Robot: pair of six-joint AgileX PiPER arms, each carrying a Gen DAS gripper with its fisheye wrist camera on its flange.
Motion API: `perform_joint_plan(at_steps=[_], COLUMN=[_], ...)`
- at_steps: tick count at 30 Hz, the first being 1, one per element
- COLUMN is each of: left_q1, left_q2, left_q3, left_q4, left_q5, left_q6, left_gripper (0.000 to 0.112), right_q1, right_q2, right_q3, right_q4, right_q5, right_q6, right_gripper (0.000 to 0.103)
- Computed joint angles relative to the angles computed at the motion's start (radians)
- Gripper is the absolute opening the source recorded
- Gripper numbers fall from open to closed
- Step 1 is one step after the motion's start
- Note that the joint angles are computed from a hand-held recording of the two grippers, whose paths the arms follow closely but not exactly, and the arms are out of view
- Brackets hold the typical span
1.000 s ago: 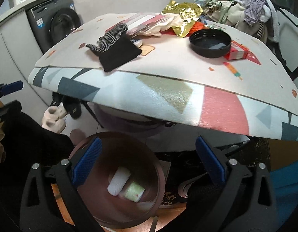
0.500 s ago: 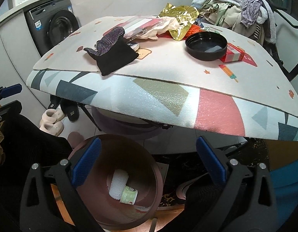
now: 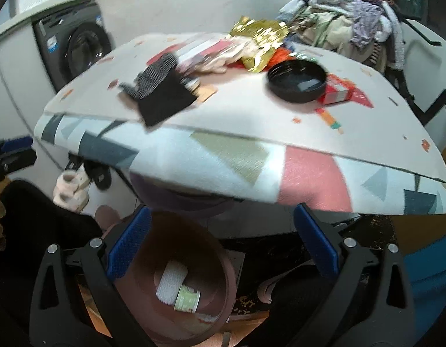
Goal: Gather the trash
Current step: 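Grasp the black dotted glove with the left gripper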
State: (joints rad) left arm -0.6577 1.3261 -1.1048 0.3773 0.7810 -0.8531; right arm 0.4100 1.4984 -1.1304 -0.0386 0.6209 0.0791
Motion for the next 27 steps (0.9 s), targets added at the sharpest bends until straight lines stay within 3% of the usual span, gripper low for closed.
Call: perform_joint_plan(at_steps=[2, 6, 10, 13, 16, 19, 27], left_q1=[0.054, 0.160, 0.189, 0.173, 0.165, 0.180, 0.178], left_q2=[0.031, 0.134, 0.268, 0.381, 0.475, 0.527, 0.592], left_q3=[-0.031, -0.129, -0.265, -0.409, -0.534, -0.598, -0.663], left_q4=[-0.108, -0.393, -0.584, -0.586, -0.528, -0.494, -0.413], left_q5=[-0.020, -0.055, -0.049, 0.002, 0.064, 0.097, 0.101], left_q6=[0.074, 0.250, 0.361, 0.355, 0.287, 0.216, 0.169], left_gripper=[0.089, 0.069, 0.054, 0.047, 0.037, 0.029, 0.028], right_q1=[-0.027, -0.043, -0.084, -0.142, -0.163, -0.139, -0.192], right_q2=[0.001, -0.001, 0.007, -0.006, 0.002, 0.005, 0.028], right_q3=[-0.015, -0.039, -0.066, -0.047, -0.051, -0.051, -0.064], right_q4=[0.026, -0.048, -0.037, 0.122, 0.171, 0.047, 0.177], right_q5=[-0.001, -0.003, -0.003, -0.040, -0.025, -0.031, -0.016], right_q6=[-0.016, 0.037, 0.029, -0.085, -0.135, -0.049, -0.133], right_gripper=[0.097, 0.097, 0.097, 0.097, 0.097, 0.097, 0.097])
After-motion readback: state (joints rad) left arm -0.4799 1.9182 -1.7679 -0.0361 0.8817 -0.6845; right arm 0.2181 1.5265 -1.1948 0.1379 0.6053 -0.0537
